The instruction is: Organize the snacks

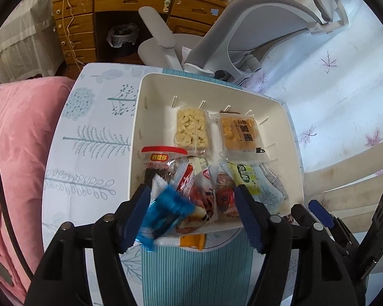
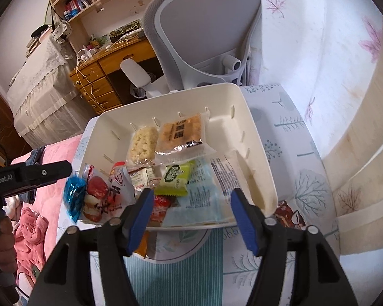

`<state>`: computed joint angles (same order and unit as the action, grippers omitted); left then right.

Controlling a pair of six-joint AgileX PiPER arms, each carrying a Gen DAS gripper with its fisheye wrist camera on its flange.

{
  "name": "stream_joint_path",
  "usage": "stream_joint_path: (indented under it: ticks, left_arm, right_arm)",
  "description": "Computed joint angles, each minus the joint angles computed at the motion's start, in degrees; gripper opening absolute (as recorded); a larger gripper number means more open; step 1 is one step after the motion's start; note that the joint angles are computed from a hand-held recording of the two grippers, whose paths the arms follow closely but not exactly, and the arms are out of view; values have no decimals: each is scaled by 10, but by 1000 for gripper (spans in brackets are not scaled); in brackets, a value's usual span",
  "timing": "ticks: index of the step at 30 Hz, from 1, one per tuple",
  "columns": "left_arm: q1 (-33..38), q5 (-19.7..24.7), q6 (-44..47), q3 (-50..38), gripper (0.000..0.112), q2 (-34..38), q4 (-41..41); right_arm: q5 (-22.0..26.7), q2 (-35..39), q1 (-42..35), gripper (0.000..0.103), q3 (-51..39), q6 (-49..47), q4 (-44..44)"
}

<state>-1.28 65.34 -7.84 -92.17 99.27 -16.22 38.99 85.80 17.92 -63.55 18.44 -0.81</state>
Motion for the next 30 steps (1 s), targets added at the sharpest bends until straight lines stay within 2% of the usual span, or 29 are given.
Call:
stream_joint_path:
  ticks: [3,7,18,25,30]
  left_arm:
    - [6,-6,-8,23,73,-18,0]
    - [8,-17,-21,65,78,-56,14]
    - [-7,-29,-112,207,80,-170,61]
    - [-54,-61,-214,305,80,-230,89]
    - [-111,-101,-334,354,80,-244,131]
  right_arm:
    - [2,-14,-1,74,13,7,-3]
    - [1,-37,-8,77,34,-2,1]
    - [11,-112,-58,78,100,-84,46]
    - [5,-141,-103,78,146,-175,91]
    - [-7,-150,-158,78,180,-265,151]
